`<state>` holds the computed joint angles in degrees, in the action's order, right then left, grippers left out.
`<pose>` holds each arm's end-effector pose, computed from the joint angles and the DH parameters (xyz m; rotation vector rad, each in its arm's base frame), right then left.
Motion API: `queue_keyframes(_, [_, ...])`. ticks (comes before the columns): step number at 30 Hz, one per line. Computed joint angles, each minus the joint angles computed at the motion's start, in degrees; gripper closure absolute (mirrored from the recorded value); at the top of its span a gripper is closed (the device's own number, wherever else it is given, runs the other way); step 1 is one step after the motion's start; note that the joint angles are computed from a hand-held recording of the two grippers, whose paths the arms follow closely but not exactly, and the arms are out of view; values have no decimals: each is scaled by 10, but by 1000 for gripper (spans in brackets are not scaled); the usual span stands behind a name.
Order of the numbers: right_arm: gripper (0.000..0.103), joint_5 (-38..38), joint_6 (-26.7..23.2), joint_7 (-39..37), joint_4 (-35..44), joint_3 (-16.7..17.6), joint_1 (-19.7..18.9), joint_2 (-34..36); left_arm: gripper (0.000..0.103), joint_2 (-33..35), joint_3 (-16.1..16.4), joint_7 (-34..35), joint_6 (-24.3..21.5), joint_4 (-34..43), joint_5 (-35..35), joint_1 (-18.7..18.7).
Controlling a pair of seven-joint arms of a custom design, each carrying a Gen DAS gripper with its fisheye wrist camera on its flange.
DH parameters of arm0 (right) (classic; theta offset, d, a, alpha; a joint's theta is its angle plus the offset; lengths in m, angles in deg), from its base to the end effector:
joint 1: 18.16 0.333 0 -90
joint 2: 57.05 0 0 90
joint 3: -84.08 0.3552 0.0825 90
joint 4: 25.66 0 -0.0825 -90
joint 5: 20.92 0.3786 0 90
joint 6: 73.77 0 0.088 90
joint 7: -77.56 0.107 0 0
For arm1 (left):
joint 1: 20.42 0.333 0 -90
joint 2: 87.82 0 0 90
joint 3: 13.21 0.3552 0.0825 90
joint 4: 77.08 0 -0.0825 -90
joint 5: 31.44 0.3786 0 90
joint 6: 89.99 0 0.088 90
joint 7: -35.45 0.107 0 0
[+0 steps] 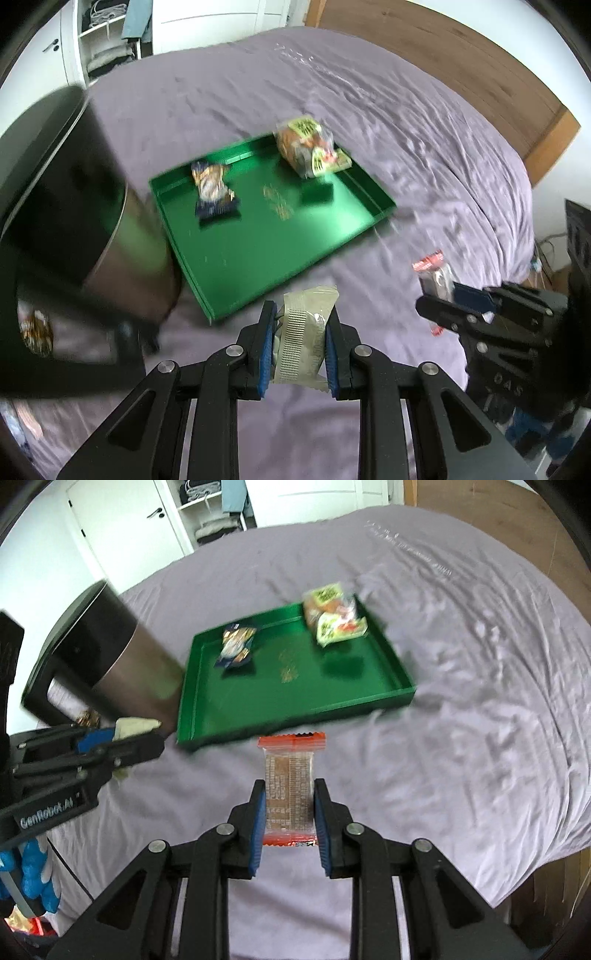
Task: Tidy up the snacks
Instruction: 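Carry the pastry with the left tool while the right tool carries the bar over the green tray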
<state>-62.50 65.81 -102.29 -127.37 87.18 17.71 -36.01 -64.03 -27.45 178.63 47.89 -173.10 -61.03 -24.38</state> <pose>0.5347 0.4251 0.4233 -1.4562 2.2112 -0.5459 0.6757 -0.1990 0.4422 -1.0111 2.7906 -0.8919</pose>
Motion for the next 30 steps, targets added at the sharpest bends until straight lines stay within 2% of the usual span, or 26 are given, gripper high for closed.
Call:
queue_keyframes(10, [103,-57,17,-11,43,-34,-27,29,83,97,11,-119,32,124,68,-51])
queue_keyframes(19, [103,-42,46,-51,93,-57,-49,87,83,187,23,-209,31,232,136,-79])
queue_keyframes(30, [103,-3,68,-84,119,-76,-51,127,83,232,23,-241,21,272,177,-87])
